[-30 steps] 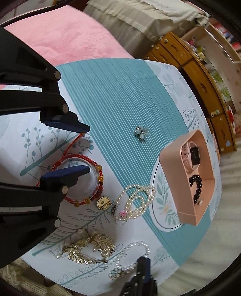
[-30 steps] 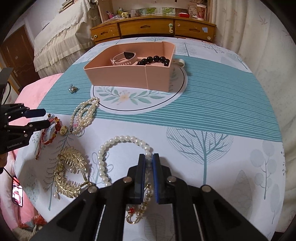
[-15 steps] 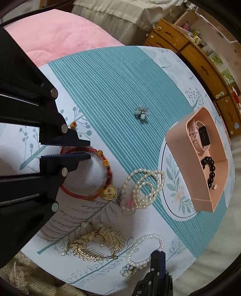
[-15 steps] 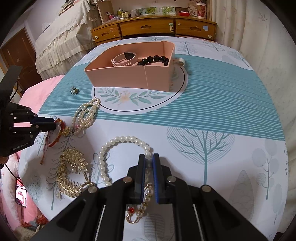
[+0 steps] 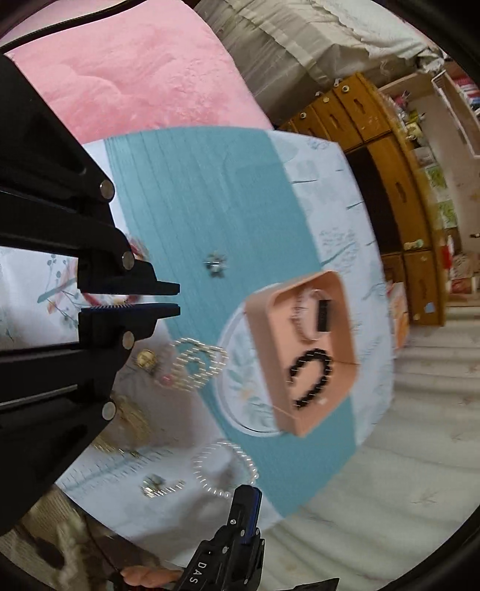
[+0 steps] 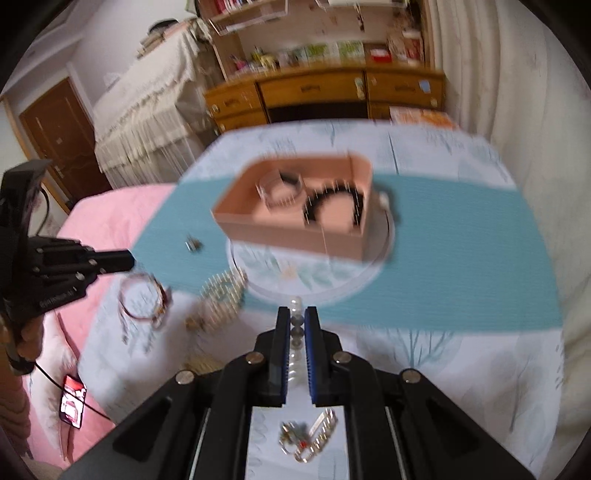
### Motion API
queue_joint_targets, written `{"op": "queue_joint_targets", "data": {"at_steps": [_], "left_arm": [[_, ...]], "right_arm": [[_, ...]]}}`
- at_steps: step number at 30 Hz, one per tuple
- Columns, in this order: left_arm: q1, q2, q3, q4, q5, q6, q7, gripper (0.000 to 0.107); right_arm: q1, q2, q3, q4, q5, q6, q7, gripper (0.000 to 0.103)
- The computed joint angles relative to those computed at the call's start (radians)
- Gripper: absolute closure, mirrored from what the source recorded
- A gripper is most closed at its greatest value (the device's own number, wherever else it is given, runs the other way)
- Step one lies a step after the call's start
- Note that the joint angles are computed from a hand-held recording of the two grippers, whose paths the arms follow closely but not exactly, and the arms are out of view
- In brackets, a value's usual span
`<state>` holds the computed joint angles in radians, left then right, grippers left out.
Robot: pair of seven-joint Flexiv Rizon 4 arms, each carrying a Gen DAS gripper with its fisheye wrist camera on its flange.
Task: Organize jewelry
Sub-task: 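Grasp the red string bracelet with the left tool while the right tool holds the pearl bracelet over the box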
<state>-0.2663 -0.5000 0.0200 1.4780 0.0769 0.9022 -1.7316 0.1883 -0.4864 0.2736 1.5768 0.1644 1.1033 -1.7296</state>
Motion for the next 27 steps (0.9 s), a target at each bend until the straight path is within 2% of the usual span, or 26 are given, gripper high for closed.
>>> {"op": "queue_joint_targets", "data": {"at_steps": [5,8,10,13,14,15,19,23,27], "left_arm": [[-0.008,-0.015,0.005,-0.080,0.008,-0.017,-0.017,0.105],[-0.007,-0.031,0.000,-0.126,0.006,-0.044,0.000,0.105],[0.003,-0.040,-0.012,-0.142,-0.011,-0.080,0.030,0.101],[-0.003,-0.048,0.000,-0.147,0.010,-0.119,0.050,0.071],[-0.004,-0.048,0.004,-0.142,0.018,-0.120,0.052,0.055],[-0.004,-0.046,0.009,-0.130,0.026,-0.116,0.054,0.051],[0.017,-0.031,0.017,-0.075,0.035,-0.124,0.070,0.051],[0.046,-0.020,0.006,-0.021,0.018,-0.133,0.120,0.070],[0.067,-0.025,-0.008,0.019,-0.006,-0.148,0.186,0.076]], "right_arm": [[0.017,-0.010,-0.006,-0.067,-0.015,0.043,0.007,0.096],[0.021,-0.026,-0.001,-0.117,-0.019,0.052,0.014,0.096],[0.017,-0.032,0.010,-0.139,-0.014,0.043,0.006,0.096],[0.013,-0.045,0.020,-0.164,-0.005,0.019,-0.006,0.096],[0.013,-0.050,0.021,-0.172,-0.003,0.009,-0.010,0.096],[0.014,-0.050,0.019,-0.173,-0.002,0.006,-0.010,0.096],[0.013,-0.050,0.020,-0.172,0.013,-0.009,-0.016,0.096],[0.014,-0.049,0.016,-0.169,0.020,-0.013,-0.020,0.096],[0.015,-0.050,0.013,-0.171,0.023,-0.014,-0.020,0.096]]}}
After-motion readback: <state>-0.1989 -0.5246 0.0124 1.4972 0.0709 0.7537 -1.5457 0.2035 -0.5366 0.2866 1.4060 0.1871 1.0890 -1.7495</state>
